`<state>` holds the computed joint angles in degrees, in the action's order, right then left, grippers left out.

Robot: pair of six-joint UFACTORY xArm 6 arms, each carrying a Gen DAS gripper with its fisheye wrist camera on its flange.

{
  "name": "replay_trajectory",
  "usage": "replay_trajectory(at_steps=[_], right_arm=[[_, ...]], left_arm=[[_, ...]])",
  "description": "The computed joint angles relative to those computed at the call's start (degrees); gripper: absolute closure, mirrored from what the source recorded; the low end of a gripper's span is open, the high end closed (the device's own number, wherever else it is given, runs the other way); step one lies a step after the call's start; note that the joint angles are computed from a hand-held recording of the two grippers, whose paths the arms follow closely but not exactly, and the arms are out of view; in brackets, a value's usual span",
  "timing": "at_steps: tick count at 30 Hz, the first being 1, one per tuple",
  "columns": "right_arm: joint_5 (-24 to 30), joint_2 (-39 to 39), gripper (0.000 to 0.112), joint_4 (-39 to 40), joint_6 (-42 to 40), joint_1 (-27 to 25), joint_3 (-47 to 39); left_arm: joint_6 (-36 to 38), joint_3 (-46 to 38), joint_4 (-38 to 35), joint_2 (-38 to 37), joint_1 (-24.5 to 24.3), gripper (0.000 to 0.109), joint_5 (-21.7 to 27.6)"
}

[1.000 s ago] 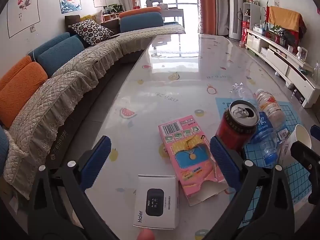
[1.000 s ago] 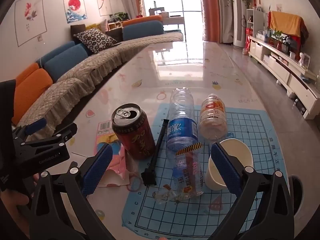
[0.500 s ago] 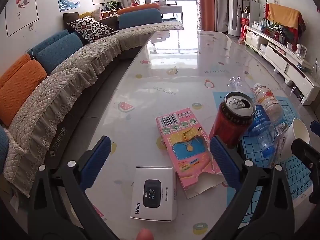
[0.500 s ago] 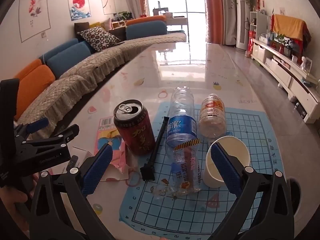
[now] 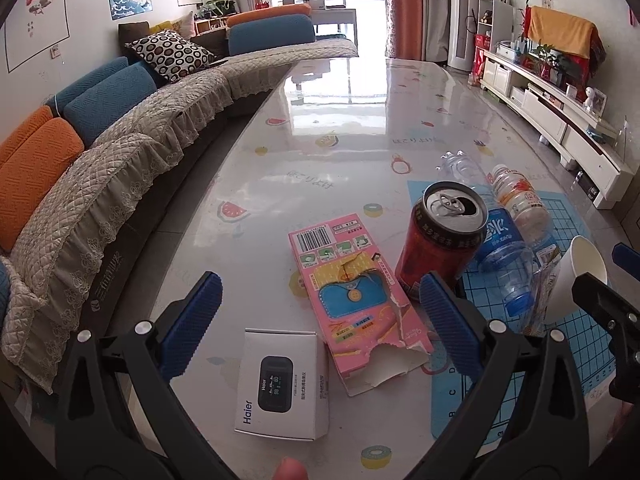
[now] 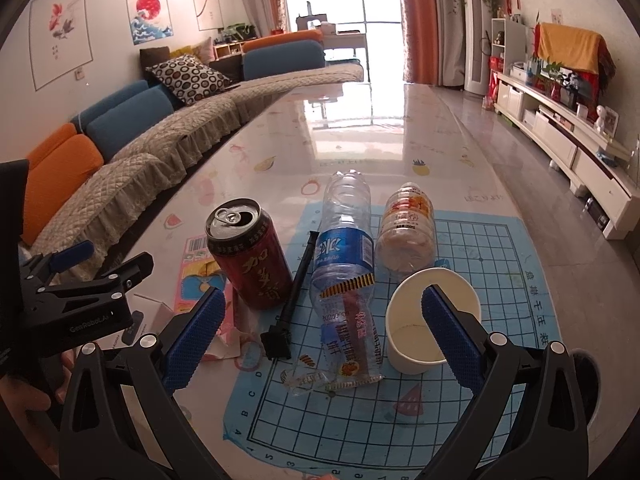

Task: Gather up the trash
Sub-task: 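Move both tools over the table toward the paper cup and wrapper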

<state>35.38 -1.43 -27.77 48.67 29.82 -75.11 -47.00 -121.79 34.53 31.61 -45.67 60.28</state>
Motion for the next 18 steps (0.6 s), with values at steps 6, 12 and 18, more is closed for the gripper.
replay_trajectory(at_steps=[6,12,18], right_arm=[[0.6,-1.2,0.015,-1.0,0.0,-0.8,1.2],[-0.4,-3.9,0.015,-0.3,-1.1,-2.7,4.9],[-1.6,-6.0,0.015,-0.4,-1.1,-4.1,8.4]], left_arm=[[1.2,-4.6,-0.3,2.9,-0.8,0.012,1.2],[2.0,-4.1,-0.4,3.4,-1.4,0.012,-0.7],[2.9,-4.1,-1.9,4.4,-1.7,0.012,-2.6]])
